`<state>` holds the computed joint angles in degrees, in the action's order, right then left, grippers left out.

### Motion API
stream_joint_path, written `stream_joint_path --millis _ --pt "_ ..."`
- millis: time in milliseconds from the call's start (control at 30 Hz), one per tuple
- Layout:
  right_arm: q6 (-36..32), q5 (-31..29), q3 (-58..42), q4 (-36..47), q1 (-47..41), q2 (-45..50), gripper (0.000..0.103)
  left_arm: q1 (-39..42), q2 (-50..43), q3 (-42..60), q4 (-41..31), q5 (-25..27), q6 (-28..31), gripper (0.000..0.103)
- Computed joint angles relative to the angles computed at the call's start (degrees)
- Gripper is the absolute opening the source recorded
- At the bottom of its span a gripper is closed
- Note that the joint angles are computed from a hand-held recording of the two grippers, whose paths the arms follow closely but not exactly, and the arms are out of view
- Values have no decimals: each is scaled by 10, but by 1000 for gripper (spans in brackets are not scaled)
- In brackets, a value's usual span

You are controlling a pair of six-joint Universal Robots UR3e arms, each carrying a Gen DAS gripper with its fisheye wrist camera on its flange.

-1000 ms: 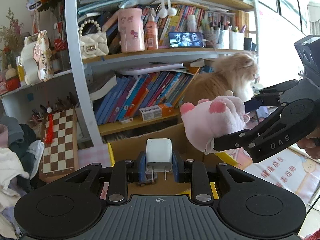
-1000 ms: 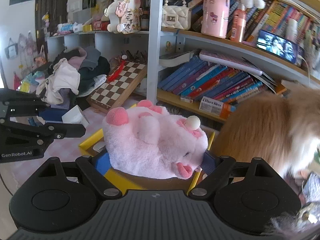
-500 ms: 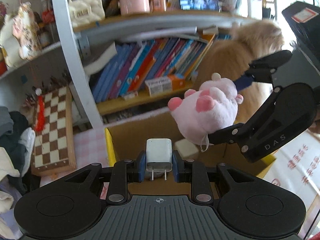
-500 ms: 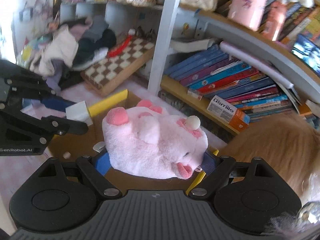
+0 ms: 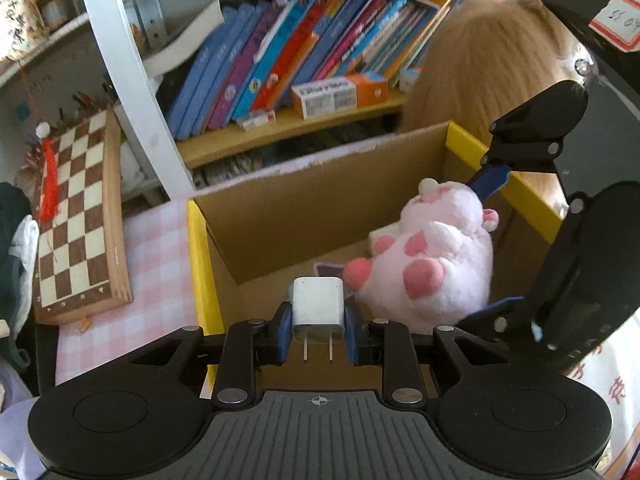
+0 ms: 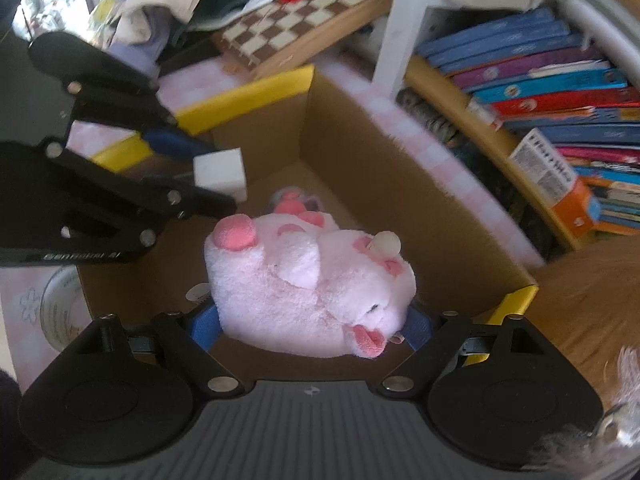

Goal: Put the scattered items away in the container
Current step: 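Open both tools to drop the pig and plug into the box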

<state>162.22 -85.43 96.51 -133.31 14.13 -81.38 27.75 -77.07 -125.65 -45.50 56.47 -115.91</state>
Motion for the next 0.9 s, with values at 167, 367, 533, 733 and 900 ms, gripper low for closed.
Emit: stream_joint_path --millis 167,367,533,733,900 --pt "-29 19 -38 62 -6 28 88 -31 -56 38 15 37 -23 25" --pt "-57 28 -89 127 -9 68 88 -61 -86 78 9 68 -8 25" --pt "-60 32 -109 144 -7 93 88 -75 -83 86 -17 78 19 25" --pt "-66 40 -108 144 -12 96 90 -108 -119 102 -11 121 14 25" --pt "-66 44 -104 145 -14 92 91 -131 -148 121 -10 157 13 25"
